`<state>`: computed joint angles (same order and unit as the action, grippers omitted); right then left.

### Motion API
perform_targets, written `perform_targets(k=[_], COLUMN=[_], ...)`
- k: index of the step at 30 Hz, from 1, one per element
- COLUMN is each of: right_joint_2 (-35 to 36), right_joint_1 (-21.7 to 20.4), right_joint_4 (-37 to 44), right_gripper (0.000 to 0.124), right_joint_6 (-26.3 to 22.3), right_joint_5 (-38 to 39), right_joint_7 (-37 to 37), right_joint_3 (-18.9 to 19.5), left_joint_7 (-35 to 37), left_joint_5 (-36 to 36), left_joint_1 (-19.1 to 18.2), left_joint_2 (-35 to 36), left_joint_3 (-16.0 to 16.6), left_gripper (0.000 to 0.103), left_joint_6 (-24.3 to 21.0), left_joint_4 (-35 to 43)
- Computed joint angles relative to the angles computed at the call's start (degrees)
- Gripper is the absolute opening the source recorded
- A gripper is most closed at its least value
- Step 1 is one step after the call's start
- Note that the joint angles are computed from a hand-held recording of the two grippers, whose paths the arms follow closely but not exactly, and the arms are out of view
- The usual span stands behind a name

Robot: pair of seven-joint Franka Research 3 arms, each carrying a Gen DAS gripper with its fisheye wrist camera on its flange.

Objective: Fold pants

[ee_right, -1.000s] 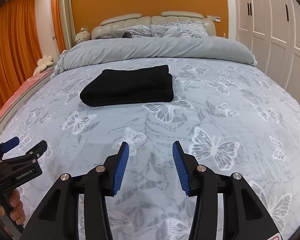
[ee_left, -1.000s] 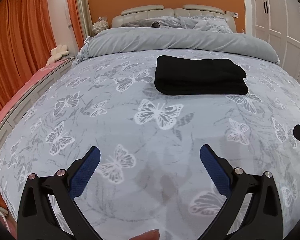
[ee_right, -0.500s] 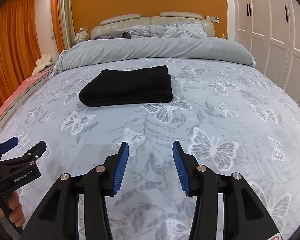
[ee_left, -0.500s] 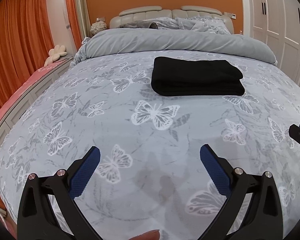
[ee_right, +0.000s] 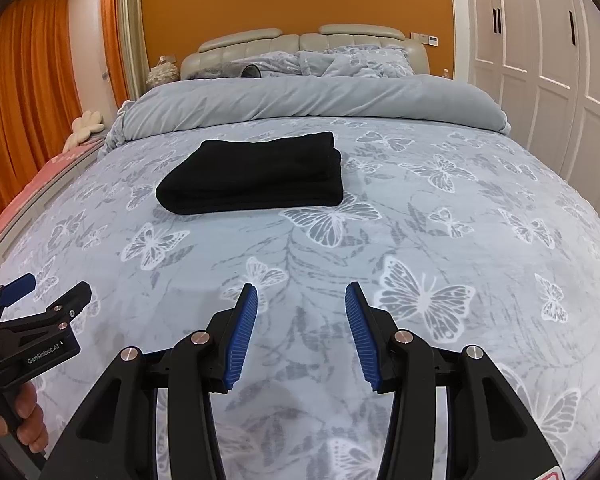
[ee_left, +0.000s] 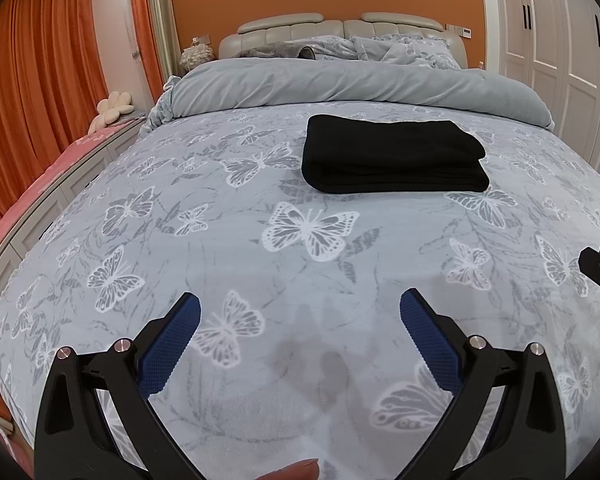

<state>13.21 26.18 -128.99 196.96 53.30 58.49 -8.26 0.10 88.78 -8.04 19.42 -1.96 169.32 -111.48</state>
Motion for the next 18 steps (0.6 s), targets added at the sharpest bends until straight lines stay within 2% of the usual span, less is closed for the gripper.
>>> perform_targets(k=[2, 10, 18], right_joint_2=[0.19, 0.13, 0.20], right_joint_1=[1.25, 0.60, 0.97], right_joint_4=[0.27, 0.30, 0.49], right_gripper=[0.045, 0.045, 0.045], right_joint_6=[-0.01, -0.01, 0.18], right_joint_5=[1.23, 1.22, 2.31], right_joint_7=[-0.80, -1.01, -1.79], right_joint_3=[-0.98, -0.44, -0.52], left_joint_7=[-0.11, -0.01, -2.09], left_joint_5=[0.14, -0.11, 2.56], left_joint_1=[0.00, 0.00, -0.10], left_joint_2=[-0.04, -0.01, -0.30], left_joint_3=[0.00, 0.01, -0.30], left_gripper=[0.098, 0.098, 0.098], left_joint_6=[0.15, 0.07, -0.30], left_joint_4=[0.05, 0.30, 0.48])
